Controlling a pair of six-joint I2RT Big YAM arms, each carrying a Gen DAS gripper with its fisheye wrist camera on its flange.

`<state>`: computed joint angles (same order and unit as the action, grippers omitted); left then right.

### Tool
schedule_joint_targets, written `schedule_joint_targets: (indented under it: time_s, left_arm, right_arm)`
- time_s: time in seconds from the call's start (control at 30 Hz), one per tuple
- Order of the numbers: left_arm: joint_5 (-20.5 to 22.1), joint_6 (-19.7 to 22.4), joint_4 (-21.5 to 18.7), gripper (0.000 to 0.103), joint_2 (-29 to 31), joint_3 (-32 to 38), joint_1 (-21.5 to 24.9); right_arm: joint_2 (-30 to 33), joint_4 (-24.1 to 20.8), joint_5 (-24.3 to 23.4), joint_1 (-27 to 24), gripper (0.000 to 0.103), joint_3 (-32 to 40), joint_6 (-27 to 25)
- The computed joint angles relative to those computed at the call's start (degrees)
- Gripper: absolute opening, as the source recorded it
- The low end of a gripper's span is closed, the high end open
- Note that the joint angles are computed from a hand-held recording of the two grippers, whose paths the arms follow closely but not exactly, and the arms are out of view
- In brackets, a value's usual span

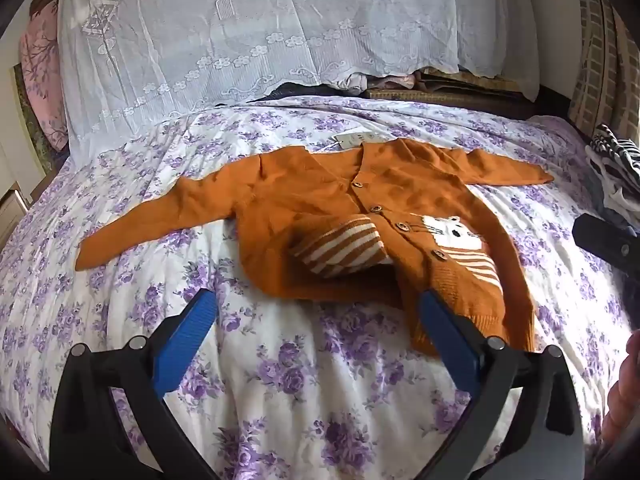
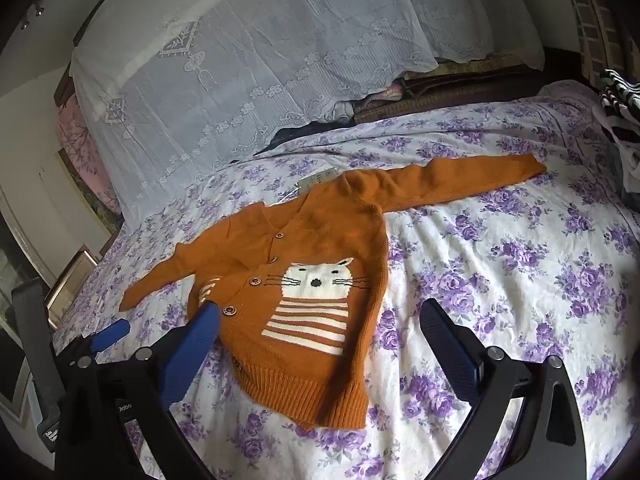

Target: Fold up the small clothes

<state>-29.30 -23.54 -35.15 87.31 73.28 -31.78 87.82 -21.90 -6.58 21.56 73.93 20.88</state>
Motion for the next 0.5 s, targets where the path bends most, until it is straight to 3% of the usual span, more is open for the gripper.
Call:
schedule_joint_targets:
  time_s: [0.5]
  left_arm:
    - [0.23, -1.41, -0.83, 0.099, -0.36, -0.46, 0.23]
  right_arm:
    - [0.08, -0.19, 0.12, 0.09, 0.1, 0.06, -0.12]
